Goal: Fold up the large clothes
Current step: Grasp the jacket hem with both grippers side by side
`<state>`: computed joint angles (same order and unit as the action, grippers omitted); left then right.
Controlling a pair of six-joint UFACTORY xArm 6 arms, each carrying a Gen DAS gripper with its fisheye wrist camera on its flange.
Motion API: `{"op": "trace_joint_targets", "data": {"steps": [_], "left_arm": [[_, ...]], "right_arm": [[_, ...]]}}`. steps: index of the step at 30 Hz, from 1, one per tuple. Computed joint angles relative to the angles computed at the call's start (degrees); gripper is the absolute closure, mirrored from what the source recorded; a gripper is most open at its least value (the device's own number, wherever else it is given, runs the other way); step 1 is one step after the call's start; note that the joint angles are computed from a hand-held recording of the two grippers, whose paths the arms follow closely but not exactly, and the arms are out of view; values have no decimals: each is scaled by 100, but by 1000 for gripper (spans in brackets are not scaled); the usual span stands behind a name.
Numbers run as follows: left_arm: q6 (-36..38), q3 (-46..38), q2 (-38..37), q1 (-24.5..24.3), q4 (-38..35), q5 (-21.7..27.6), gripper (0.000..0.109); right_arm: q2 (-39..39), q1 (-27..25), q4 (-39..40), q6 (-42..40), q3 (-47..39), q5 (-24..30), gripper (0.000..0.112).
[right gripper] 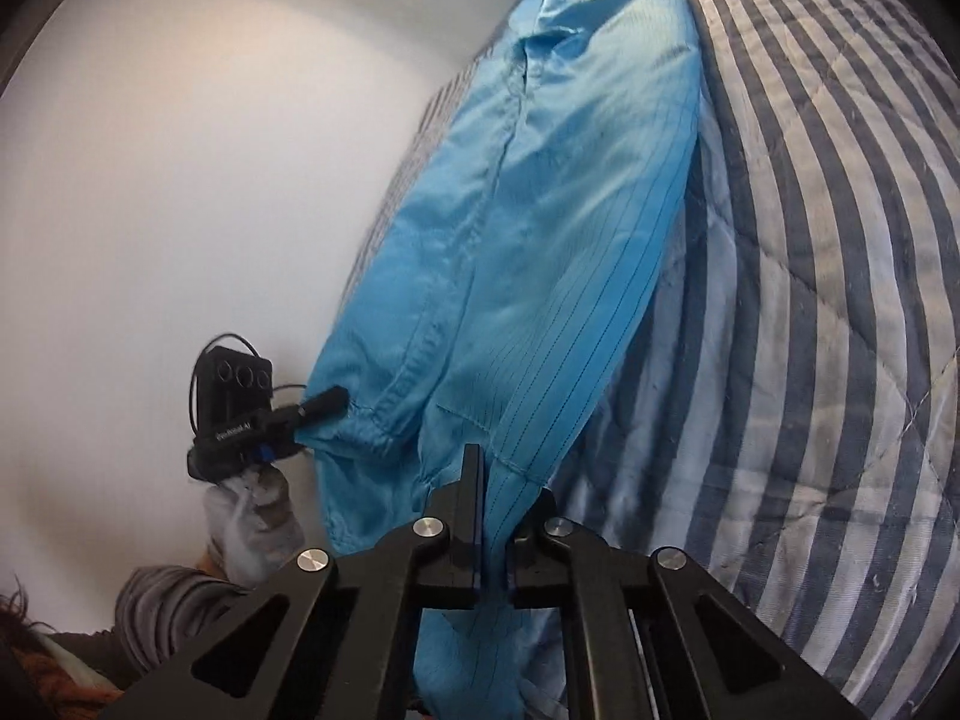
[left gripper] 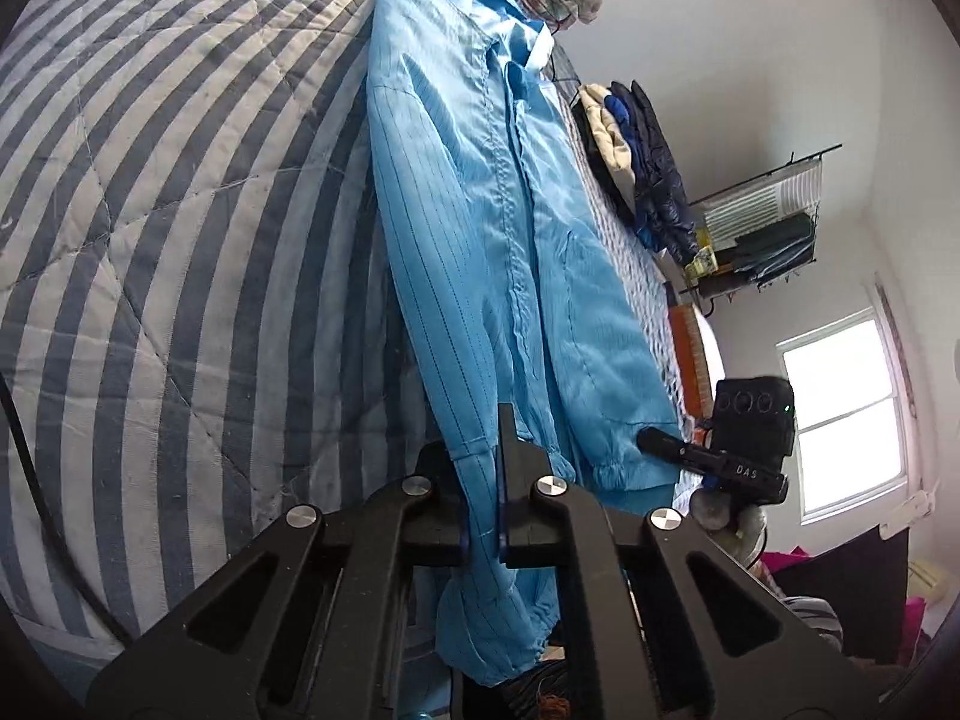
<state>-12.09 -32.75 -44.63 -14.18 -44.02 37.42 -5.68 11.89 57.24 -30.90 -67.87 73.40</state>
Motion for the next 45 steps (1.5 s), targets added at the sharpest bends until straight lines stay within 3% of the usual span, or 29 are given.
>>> {"op": "trace_joint_targets", "data": {"steps": [7, 13, 25, 33, 40, 43, 45], "left_arm": [[398, -451, 332, 63, -299, -166, 106], [923, -1161, 814, 399, -494, -119, 106], [1512, -2685, 2471, 910, -618, -134, 106], [1576, -3241, 3354, 1062, -549, -125, 106], [1489, -3511, 3913, 1129, -351, -68, 106], [1388, -3554, 4019, 1172, -302, -8, 104], [1317, -3557, 4036, 1191, -217, 47, 90]], "right_arm": [[144, 74, 188, -19, -324, -142, 111], [363, -5, 440, 16, -920, -251, 111], [2060, 135, -421, 825, -3438, -642, 111], [3361, 331, -1406, 1525, -5124, -433, 111], [4461, 390, -1954, 2046, -6649, 270, 111], [4846, 368, -1959, 2207, -7253, 591, 104], [4861, 336, -1868, 2223, -7301, 641, 85]]}}
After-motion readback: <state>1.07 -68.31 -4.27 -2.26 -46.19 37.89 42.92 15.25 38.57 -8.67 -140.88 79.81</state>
